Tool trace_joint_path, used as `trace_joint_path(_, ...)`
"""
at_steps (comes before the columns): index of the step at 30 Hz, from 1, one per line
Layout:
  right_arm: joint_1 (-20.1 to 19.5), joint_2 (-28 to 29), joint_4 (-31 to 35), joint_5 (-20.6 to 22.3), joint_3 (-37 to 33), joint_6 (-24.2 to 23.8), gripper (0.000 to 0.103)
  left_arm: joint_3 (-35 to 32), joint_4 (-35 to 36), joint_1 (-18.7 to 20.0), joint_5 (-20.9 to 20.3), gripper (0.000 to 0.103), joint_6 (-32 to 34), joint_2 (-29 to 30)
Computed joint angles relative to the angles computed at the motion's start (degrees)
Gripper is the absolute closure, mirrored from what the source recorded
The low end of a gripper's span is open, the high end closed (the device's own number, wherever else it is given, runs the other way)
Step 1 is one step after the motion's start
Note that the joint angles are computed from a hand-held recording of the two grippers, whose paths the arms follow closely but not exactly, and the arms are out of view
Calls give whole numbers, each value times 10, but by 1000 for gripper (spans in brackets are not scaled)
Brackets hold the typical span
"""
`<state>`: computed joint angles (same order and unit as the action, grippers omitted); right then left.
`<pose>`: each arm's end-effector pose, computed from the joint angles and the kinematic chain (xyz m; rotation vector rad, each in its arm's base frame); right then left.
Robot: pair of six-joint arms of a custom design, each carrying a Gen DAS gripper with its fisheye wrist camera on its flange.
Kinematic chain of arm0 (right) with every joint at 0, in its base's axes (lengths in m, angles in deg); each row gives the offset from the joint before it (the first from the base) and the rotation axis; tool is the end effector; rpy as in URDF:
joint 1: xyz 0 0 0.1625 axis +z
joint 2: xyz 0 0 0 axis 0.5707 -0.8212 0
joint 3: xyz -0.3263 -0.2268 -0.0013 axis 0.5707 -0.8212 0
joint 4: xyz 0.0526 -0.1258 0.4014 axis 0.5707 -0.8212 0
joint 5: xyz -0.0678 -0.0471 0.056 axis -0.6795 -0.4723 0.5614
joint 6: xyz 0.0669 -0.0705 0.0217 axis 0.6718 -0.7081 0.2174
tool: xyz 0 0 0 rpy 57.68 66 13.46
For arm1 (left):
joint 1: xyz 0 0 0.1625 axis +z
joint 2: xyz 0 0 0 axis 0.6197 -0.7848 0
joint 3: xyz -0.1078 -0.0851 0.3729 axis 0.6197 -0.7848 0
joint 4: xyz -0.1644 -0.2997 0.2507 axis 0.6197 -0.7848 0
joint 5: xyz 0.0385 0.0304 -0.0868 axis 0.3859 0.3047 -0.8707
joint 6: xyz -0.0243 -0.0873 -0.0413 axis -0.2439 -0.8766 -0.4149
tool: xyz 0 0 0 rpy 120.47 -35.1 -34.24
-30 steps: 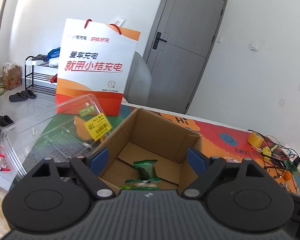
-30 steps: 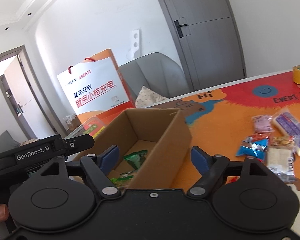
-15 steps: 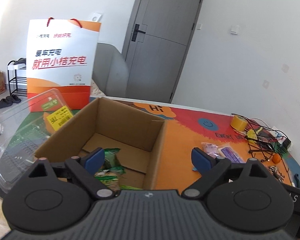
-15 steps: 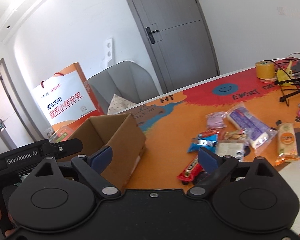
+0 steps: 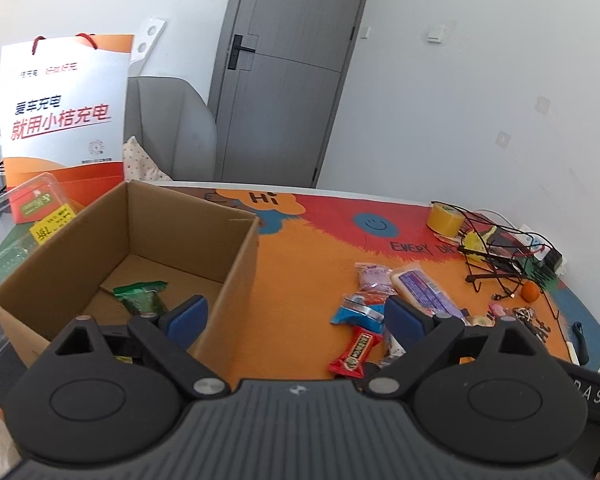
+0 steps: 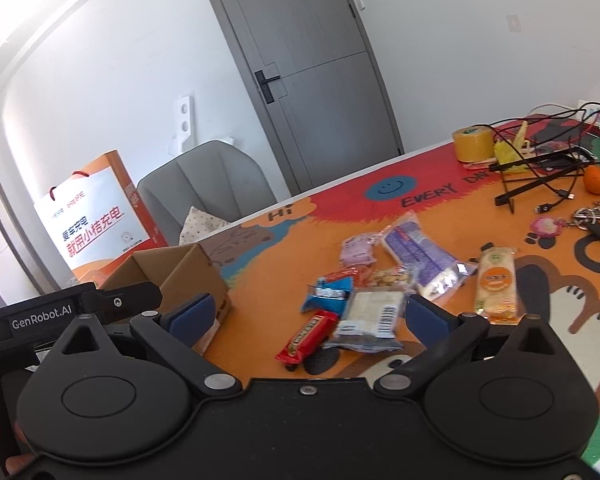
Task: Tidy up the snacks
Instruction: 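Move both tools back over the remaining snacks, then grasp red chocolate bar with left tool while right tool grasps orange-labelled bread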
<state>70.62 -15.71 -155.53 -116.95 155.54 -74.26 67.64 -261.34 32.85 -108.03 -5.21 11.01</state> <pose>0.3108 -0.7014 -0.0429 0.6556 -2.5818 1.2288 -0.0166 -0.6572 0.2974 0.2117 2.1903 -1.3343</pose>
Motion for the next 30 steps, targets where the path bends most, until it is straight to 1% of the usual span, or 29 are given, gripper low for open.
trace_joint_path(8, -18, -16, -10, -7, 24, 3, 0, -11, 25, -4, -7, 9, -2, 18)
trace_joint_path(17, -36, -12, 0, -13, 14, 21, 1, -39, 37, 5, -20, 10, -4, 48)
trace_joint_path(18, -37, -10, 4, -12, 11, 23, 3, -44, 43, 7, -20, 10, -6, 52)
trace_joint_path(21, -42, -5, 20, -12, 0, 27, 11, -59, 59, 11, -19, 12, -10, 63)
trace_joint_path(22, -43, -3, 23, -14, -4, 29, 14, -63, 62, 13, -20, 13, -9, 67)
trace_joint_path(24, -46, 0, 26, -19, -11, 33, 14, -71, 70, 15, -22, 15, -10, 74)
trace_joint_path(26, -49, 3, 28, -23, -18, 35, 15, -79, 81, 18, -24, 19, -12, 80)
trace_joint_path(28, -52, 5, 30, -31, -25, 40, 18, -88, 93, 21, -27, 26, -16, 86)
trace_joint_path(30, -54, 9, 31, -38, -34, 43, 19, -98, 105, 24, -28, 31, -22, 92)
